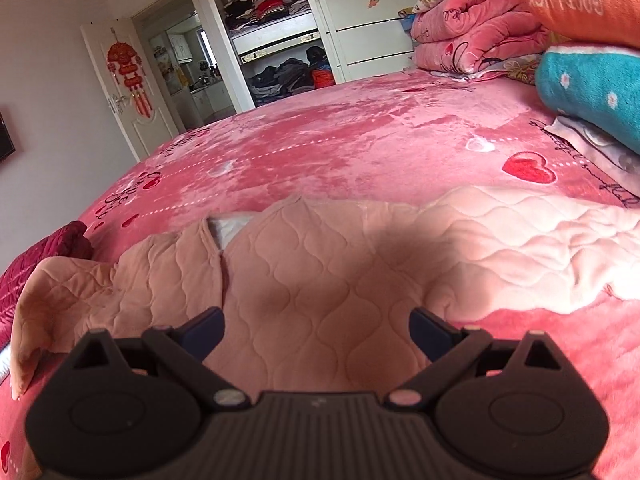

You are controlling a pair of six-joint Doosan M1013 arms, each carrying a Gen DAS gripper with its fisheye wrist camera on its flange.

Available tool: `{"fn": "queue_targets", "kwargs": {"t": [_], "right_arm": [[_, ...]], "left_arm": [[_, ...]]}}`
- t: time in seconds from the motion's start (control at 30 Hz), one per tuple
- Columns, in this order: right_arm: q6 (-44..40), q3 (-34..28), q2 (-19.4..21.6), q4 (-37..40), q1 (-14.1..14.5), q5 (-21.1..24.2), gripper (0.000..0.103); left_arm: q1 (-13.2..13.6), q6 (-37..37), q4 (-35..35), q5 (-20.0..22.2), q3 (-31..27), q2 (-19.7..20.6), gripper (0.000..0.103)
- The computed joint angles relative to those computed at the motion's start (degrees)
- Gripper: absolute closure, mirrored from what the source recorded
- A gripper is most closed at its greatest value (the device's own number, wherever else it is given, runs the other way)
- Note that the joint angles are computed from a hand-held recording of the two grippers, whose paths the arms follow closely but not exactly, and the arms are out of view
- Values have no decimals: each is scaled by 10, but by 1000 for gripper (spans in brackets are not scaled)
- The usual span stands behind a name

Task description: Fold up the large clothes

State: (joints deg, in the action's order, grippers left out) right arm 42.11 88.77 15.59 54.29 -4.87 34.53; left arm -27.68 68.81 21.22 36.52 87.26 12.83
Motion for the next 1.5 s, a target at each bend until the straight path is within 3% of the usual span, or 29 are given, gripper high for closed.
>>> {"fn": "queue_targets", "kwargs": {"t": [0.17,0.33,0.5,0.67,0.8,0.87,0.9,1.03,1.1,1.2,1.43,1.5], "right_arm": [[48,-76,50,-38,15,27,5],[171,-160,103,-99,34,51,7],[276,-246,155,-178,55,105,19],[322,-321,197,-259,79,171,19],[353,-354,216,-369,99,205,23],[354,-351,216,-395,101,201,35],[353,-349,216,-393,99,201,50],[340,-323,208,-377,90,175,74],[347,-307,202,-345,83,149,92],[349,-284,194,-280,72,108,96],[295,-266,190,-224,80,11,97],[289,-274,197,-220,83,6,97]], "left_arm": [[6,-50,97,-27,-64,75,3],[24,-45,117,-38,-141,151,4],[48,17,72,-14,-213,210,3],[74,77,-33,-3,-258,240,1],[83,133,-95,53,-302,268,0],[83,135,-102,95,-329,286,0],[83,133,-102,105,-334,291,0],[75,112,-64,84,-316,289,1],[67,61,-10,43,-288,277,21],[61,-30,68,35,-286,281,38],[45,-160,256,46,-296,303,41],[40,-213,330,96,-320,324,66]]}}
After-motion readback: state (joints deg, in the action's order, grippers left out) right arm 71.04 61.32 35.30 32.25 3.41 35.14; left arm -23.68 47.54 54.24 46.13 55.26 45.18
